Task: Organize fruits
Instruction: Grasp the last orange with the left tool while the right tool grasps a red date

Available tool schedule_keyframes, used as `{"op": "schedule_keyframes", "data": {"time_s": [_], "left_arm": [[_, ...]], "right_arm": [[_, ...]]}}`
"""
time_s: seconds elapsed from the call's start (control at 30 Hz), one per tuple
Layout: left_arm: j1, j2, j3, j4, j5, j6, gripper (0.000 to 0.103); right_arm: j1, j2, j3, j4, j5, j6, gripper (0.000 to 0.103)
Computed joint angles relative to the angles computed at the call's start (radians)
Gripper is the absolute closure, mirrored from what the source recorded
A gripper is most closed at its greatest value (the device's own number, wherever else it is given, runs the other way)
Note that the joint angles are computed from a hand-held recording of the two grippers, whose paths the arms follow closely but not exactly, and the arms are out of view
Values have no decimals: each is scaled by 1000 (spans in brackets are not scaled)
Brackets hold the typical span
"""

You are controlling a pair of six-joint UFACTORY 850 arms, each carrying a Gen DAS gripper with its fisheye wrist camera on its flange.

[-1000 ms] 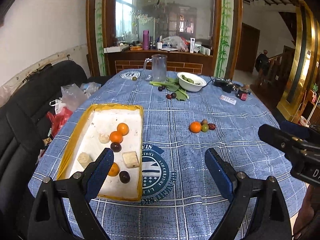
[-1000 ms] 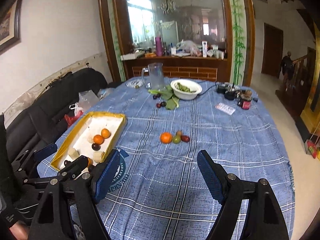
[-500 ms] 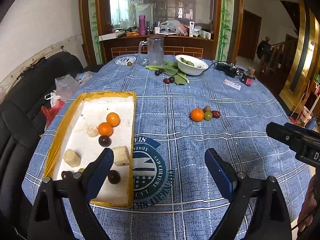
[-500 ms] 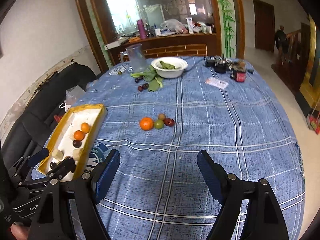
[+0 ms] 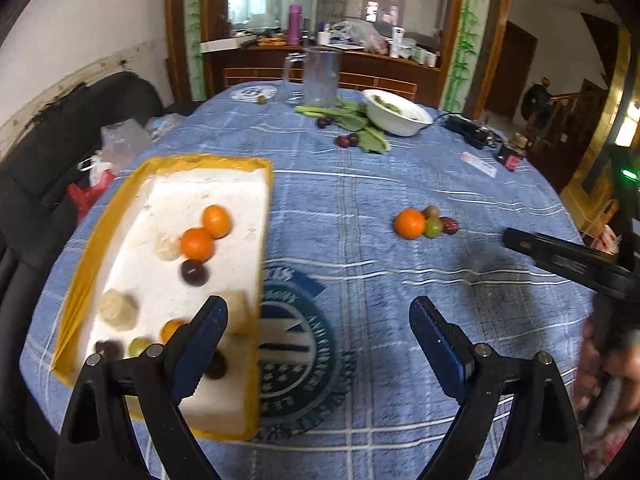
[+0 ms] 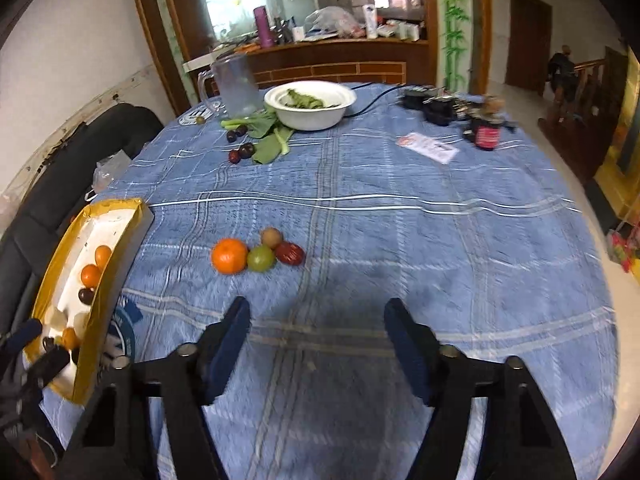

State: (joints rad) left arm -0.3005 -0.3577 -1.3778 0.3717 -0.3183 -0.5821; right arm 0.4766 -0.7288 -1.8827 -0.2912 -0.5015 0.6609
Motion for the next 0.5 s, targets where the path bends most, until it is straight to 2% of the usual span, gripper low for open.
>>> {"op": "schedule_keyframes", "data": {"time_s": [0.07, 0.2, 0.3, 0.4, 0.5], "left_arm": [[-5, -13, -16, -12, 10, 32, 15], [-10, -51, -59, -52, -1, 104, 51], [-2, -92, -103, -170, -33, 210, 53], [5, -124, -137, -220, -51, 240, 53], [22, -166, -188, -376, -68, 343, 53]], "right_arm": [[-5, -53, -73, 56, -14, -64, 47], [-12, -124, -156, 97, -6, -130, 49], [-14, -141, -168, 79, 3, -124, 49], [-25, -173, -187, 114, -4, -180, 49], [-29, -196, -213, 126, -21, -204, 53]]}}
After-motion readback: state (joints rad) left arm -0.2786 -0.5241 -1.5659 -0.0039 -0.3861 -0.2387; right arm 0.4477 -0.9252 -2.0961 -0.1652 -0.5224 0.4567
